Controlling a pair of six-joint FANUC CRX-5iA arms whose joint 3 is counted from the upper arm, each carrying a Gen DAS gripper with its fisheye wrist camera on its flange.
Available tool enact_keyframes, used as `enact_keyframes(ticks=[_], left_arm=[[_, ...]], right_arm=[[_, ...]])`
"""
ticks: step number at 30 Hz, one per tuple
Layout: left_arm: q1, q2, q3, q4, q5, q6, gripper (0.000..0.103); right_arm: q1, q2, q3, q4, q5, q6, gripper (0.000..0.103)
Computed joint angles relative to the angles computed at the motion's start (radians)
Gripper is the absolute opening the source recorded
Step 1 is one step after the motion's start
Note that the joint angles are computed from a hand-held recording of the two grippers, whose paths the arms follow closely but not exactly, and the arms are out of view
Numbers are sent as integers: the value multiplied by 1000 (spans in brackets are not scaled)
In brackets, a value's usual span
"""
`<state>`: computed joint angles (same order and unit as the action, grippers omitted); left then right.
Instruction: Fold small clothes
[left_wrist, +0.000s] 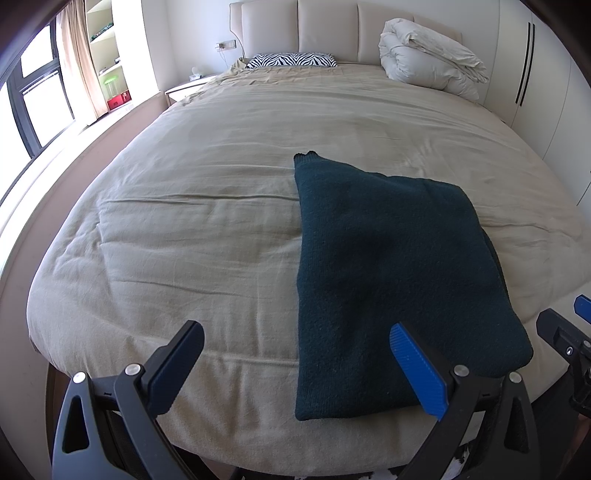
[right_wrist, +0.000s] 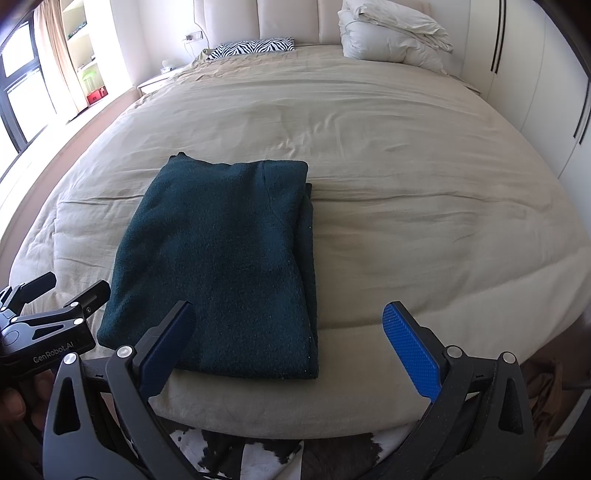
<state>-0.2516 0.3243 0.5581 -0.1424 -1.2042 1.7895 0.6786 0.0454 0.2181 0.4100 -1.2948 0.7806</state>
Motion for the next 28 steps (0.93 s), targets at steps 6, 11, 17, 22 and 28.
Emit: enact_keyframes(ticks=[6,11,17,22,28], left_arm=[[-1,0,0,0,0,1,103],[-1,0,-1,0,-1,2,103],[1,-5,-15,6,7,-1,103],[4,-6,-23,13,11,-1,103],[11,-12,-35,26,27,-7,103]], right_arm=[[1,1,2,1,0,-1,103],[0,1,2,-1,-2,0,103],[0,0,0,0,-1,-1,103],[-1,1,2,-1,-1,2,103],[-2,-3,-4,-2,0,1,103]])
